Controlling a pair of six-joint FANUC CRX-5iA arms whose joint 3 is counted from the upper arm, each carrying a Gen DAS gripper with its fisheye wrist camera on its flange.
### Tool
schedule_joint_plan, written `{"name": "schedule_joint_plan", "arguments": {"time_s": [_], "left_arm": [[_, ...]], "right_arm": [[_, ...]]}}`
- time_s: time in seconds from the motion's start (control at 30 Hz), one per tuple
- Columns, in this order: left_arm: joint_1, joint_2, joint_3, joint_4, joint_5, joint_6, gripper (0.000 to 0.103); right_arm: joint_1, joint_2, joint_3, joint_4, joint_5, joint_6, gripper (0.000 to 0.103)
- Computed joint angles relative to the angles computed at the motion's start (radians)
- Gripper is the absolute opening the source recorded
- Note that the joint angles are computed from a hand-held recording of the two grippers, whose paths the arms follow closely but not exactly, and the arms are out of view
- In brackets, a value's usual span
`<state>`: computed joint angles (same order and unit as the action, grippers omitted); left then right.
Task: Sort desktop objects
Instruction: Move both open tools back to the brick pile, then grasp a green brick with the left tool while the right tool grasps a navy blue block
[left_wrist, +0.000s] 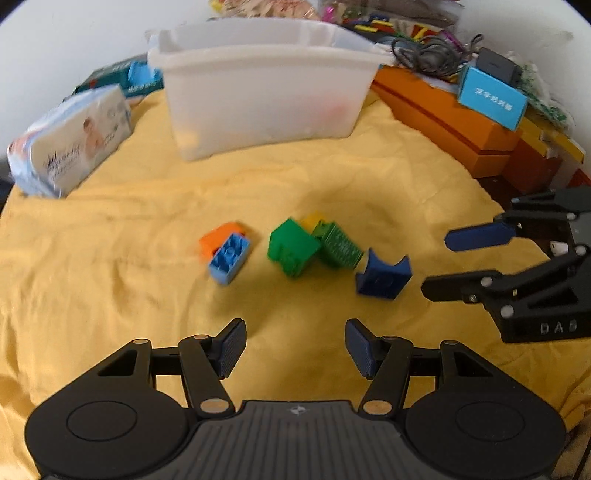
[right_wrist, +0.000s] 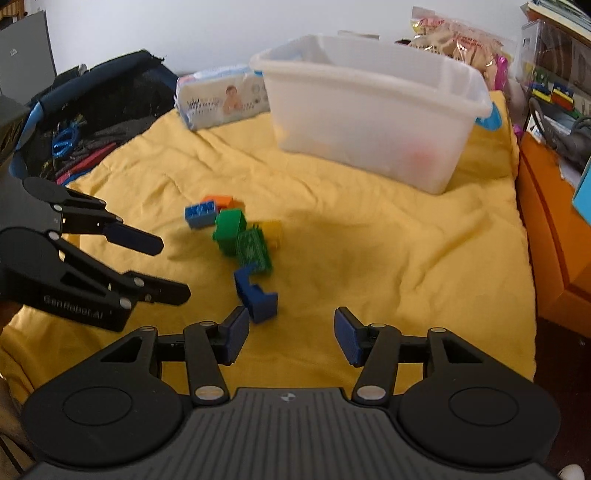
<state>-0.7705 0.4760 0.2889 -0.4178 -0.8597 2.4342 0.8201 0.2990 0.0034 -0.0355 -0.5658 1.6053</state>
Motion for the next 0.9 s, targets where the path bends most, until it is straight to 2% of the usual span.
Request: {"name": "schedule_joint_plan", "arguments": {"time_s": [0.07,0.13,0.2,0.33,0.4,0.43,0.47,0.5,0.57,0.67,0.77,0.8,0.87,0.9], "left_arm": [[0.007,0.001,-0.012,0.022,0.01,-0.006,0.062],[0.008,0.006,-0.01,0.027,0.007,-0.015,0.062],[0.009,0.003,-0.016,0.028,0.015,-0.014,0.062],[0.013,-0.007,-0.025,0.022,0.029,-0.007,0.062],[0.014,-0.008,-0.023,0.016,0.032,-0.012,0.062],[0.014,-0.005,-0.018,0.013,0.031,-0.015,0.062],[0.016,-0.004,-0.016,0.011,0.034,-0.02,0.062],[0.017,-0.002,-0.01,0.007,0.036,-0.026,0.062],[0.018,0.004,0.001,-0.01,0.044,-0.043,0.062],[0.016,0.037,0.051,-0.041,0.011,-0.097,0.057],[0.018,0.062,0.087,-0.07,0.004,-0.163,0.056],[0.021,0.07,0.097,-0.078,0.005,-0.187,0.055],[0.028,0.076,0.099,-0.092,0.038,-0.235,0.055],[0.032,0.081,0.104,-0.088,0.048,-0.262,0.053]], "right_arm": [[0.01,-0.002,-0.015,0.023,-0.008,-0.009,0.05],[0.014,0.002,-0.011,0.015,-0.023,0.004,0.042],[0.016,0.002,-0.005,-0.005,-0.023,0.033,0.042],[0.047,-0.009,-0.056,0.081,0.083,0.038,0.039],[0.051,0.011,-0.039,0.085,0.082,0.068,0.039],[0.052,0.021,-0.029,0.084,0.08,0.079,0.032],[0.051,0.035,-0.012,0.081,0.061,0.089,0.024],[0.05,0.049,0.011,0.075,0.023,0.096,0.021],[0.039,0.045,0.033,0.029,-0.015,0.099,0.021],[-0.007,0.039,0.102,-0.127,-0.134,0.126,0.021],[-0.079,0.077,0.227,-0.298,-0.348,0.145,0.022],[-0.101,0.087,0.251,-0.346,-0.386,0.144,0.022],[-0.136,0.103,0.276,-0.412,-0.428,0.138,0.022],[-0.139,0.102,0.266,-0.405,-0.413,0.112,0.024]]}}
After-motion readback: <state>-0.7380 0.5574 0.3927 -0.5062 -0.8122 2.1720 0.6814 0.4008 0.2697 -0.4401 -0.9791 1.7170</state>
